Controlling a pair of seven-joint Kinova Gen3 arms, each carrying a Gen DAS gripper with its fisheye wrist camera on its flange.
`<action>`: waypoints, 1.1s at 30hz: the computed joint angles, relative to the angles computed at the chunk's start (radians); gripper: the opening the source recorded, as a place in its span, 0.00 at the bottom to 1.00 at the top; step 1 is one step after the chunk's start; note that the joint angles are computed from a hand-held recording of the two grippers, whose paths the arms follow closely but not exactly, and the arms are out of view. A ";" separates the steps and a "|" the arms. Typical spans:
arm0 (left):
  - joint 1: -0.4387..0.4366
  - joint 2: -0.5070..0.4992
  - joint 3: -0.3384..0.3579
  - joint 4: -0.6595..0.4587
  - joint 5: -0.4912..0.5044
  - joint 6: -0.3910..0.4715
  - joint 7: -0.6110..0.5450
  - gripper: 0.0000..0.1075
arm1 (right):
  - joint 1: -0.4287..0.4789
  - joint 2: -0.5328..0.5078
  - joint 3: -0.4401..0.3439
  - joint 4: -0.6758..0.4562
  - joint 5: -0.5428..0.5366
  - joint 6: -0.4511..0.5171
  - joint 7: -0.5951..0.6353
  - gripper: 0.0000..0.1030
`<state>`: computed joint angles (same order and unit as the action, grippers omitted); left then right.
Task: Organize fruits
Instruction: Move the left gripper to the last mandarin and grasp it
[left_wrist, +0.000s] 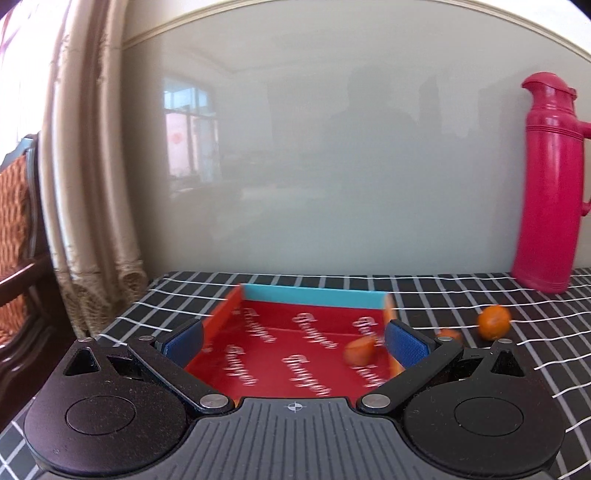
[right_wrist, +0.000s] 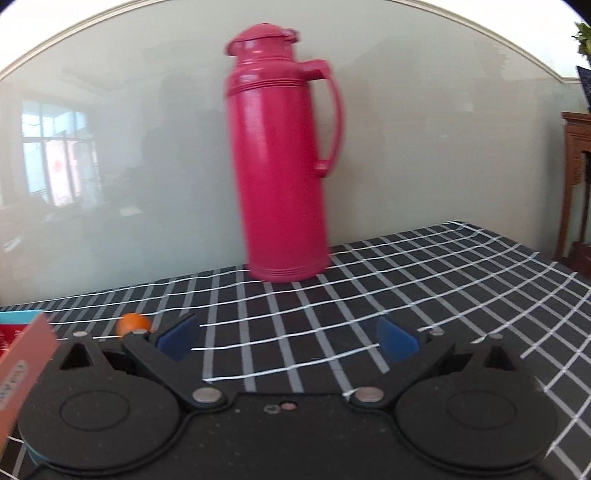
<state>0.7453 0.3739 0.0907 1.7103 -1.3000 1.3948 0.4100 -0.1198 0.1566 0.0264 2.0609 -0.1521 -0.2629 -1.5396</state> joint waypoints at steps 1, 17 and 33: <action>-0.001 0.008 0.002 -0.013 -0.004 -0.008 -0.006 0.96 | 0.001 0.000 0.009 0.002 -0.005 -0.004 0.007 1.00; 0.015 0.182 -0.099 -0.283 -0.004 -0.240 -0.195 0.95 | -0.019 0.045 0.139 0.012 -0.257 -0.097 0.290 1.00; -0.047 0.341 -0.202 -0.546 0.214 -0.455 -0.465 0.76 | 0.026 0.125 0.197 -0.066 -0.368 -0.079 0.343 1.00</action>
<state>0.6984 0.7146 -0.1109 1.1645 -1.0858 0.9400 -0.0555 -0.0936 0.2813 0.2237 1.9947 -0.5199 -0.3420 -1.1967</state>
